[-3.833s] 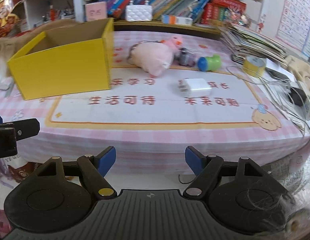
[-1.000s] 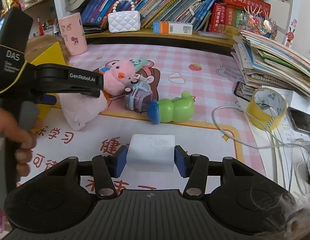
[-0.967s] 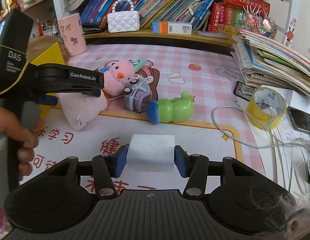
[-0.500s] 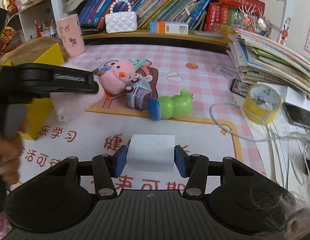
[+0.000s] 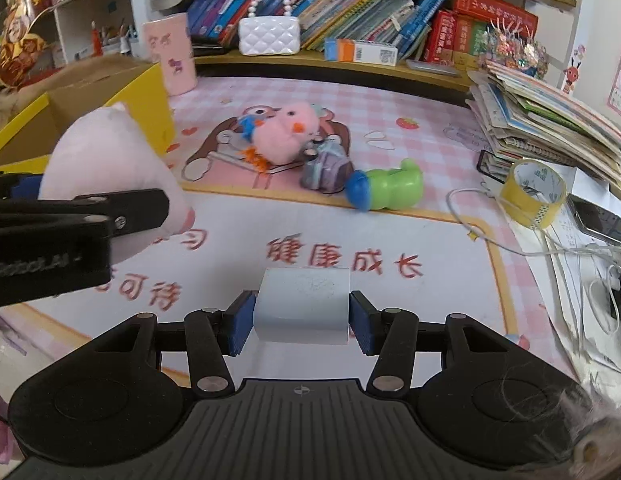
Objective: Organize objects
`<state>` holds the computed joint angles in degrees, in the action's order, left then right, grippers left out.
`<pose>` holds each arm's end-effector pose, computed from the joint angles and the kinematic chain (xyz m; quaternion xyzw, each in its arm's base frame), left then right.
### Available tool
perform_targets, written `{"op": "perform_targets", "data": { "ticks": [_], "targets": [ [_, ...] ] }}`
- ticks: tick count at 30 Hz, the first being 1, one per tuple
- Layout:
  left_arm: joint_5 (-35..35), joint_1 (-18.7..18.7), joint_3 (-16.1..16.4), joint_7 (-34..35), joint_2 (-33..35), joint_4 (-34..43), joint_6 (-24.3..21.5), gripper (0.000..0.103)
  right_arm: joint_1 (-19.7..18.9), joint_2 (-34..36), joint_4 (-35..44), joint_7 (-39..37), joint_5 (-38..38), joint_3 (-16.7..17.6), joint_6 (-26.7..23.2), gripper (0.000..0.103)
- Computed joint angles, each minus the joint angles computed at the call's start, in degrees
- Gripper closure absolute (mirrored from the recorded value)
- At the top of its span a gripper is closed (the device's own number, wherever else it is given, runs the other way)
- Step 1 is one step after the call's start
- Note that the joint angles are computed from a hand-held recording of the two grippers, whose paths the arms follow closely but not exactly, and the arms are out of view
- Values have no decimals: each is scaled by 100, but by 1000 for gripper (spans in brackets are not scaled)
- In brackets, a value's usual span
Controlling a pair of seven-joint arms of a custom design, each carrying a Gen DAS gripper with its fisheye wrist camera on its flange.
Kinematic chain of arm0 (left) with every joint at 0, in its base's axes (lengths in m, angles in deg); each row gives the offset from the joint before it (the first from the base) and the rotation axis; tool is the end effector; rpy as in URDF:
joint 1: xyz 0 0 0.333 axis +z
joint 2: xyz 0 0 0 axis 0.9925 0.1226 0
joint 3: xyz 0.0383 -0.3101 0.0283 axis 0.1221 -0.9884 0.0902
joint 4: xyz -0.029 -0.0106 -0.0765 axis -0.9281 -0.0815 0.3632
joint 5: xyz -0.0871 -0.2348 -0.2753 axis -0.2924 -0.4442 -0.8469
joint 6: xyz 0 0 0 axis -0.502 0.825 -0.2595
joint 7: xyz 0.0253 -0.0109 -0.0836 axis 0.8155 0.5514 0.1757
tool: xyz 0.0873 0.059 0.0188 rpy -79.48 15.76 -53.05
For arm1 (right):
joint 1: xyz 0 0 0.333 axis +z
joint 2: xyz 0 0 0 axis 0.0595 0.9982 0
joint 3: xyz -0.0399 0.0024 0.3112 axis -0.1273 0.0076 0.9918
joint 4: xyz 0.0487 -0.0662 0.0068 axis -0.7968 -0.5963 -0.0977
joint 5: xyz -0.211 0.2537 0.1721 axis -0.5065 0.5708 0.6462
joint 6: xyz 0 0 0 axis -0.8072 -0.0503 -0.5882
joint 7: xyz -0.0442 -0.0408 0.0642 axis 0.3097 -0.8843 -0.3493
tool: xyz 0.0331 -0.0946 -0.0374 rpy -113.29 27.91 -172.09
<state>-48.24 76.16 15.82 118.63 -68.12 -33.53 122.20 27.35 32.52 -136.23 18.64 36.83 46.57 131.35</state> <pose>0.6373 -0.1634 0.4919 -0.6132 0.6546 -0.3527 0.2668 0.6573 0.2588 0.4727 -0.7474 0.5570 -0.2201 0.2876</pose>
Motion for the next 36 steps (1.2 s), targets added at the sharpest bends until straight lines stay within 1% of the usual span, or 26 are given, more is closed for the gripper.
{"op": "perform_targets", "data": {
  "ticks": [3, 5, 8, 10, 12, 16, 18, 21, 24, 27, 29, 33, 36],
  "targets": [
    [-154, 191, -57, 74, -322, -471, 134, 34, 255, -149, -202, 303, -248, -130, 129, 55],
    [-264, 317, -97, 156, -547, -767, 180, 34, 378, -213, -277, 464, -382, -146, 153, 55],
    [-964, 748, -424, 812, -909, -1262, 208, 34, 556, -330, -435, 649, -621, -134, 221, 55],
    [-1288, 846, -428, 1080, -1128, -1542, 217, 34, 664, -405, -542, 736, -779, -107, 305, 55],
    [-1261, 823, -269, 1043, -1327, -1782, 250, 34, 761, -444, -593, 814, -898, -68, 354, 55],
    [-1408, 854, -84, 1208, -1693, -2227, 370, 34, 943, -462, -618, 985, -1080, -10, 391, 55],
    [-1601, 844, 7, 1389, -1852, -2423, 410, 34, 1028, -456, -609, 1058, -1141, 20, 354, 55],
    [-1940, 778, 170, 1698, -2072, -2669, 342, 34, 1155, -422, -563, 1190, -1228, 51, 312, 55],
    [-2071, 751, 301, 1872, -2270, -2914, 345, 34, 1302, -426, -583, 1406, -1386, 11, 369, 55],
    [-2320, 634, 480, 2084, -2439, -3108, 391, 34, 1411, -420, -576, 1588, -1503, 3, 368, 55],
    [-2328, 643, 537, 2112, -2535, -3222, 459, 34, 1465, -412, -558, 1686, -1542, 22, 318, 55],
    [-2495, 492, 799, 2348, -2744, -3461, 510, 34, 1571, -381, -508, 1899, -1667, 31, 257, 55],
    [-2572, 422, 930, 2447, -2838, -3569, 548, 34, 1645, -373, -502, 2033, -1788, 29, 281, 55]
  ]
}}
